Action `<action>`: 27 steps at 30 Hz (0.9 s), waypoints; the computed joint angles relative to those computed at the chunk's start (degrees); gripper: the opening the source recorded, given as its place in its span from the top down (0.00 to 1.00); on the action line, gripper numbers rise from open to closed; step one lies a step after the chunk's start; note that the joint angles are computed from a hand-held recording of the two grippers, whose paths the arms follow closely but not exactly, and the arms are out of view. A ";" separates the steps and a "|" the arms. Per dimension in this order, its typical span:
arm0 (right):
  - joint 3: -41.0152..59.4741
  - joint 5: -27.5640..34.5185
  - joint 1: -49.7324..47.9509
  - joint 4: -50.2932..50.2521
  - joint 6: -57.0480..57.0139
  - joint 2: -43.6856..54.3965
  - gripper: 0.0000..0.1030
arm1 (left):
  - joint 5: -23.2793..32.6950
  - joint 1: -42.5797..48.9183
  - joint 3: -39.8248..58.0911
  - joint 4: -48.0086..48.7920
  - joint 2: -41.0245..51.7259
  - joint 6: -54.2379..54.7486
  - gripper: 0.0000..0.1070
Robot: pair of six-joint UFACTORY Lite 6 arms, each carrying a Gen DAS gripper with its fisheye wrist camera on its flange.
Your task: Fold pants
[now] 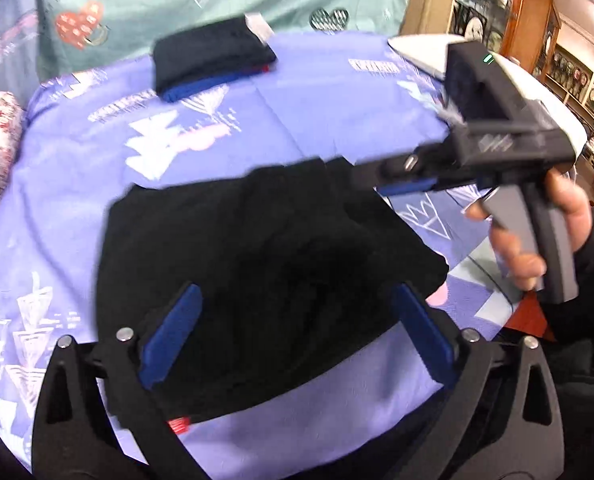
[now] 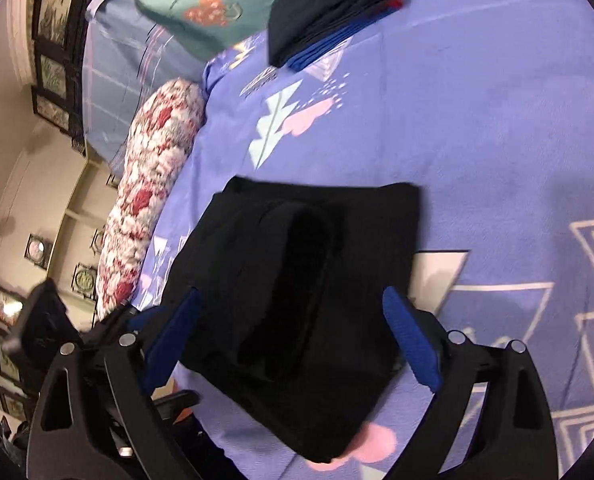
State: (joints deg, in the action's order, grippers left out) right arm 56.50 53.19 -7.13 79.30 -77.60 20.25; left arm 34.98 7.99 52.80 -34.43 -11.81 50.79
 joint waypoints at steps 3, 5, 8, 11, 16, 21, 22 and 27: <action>1.63 -4.72 6.07 -1.55 3.79 -0.02 0.10 | 1.11 6.12 -1.08 -1.87 -1.54 2.81 0.06; 4.56 -6.06 9.45 -2.36 6.46 2.70 0.11 | 2.24 10.62 -0.29 -3.82 0.34 4.73 0.06; 9.13 -10.80 15.49 -7.13 10.80 6.36 0.19 | 4.06 17.12 0.29 -7.54 2.70 8.38 0.06; 7.88 -14.45 17.67 -6.76 6.78 4.93 0.64 | 5.28 21.28 1.27 -10.41 4.50 11.45 0.06; 2.64 -7.41 12.46 -5.60 2.35 -5.71 0.76 | 8.57 24.50 2.97 -13.64 4.83 14.35 0.06; 1.03 -6.40 6.46 -13.83 10.48 -15.64 0.76 | 8.63 20.91 1.51 -14.63 3.76 15.79 0.06; 0.99 -6.85 5.55 -15.72 12.54 -15.31 0.75 | 7.84 19.34 0.73 -14.57 4.03 16.06 0.06; 4.14 -15.64 9.21 -24.83 24.14 -1.00 0.58 | -0.75 9.95 -2.91 -11.19 8.13 15.78 0.06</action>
State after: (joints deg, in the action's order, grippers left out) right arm 60.64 37.55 2.08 54.47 -53.46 19.25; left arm 34.23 17.95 49.89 -45.62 -3.69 66.57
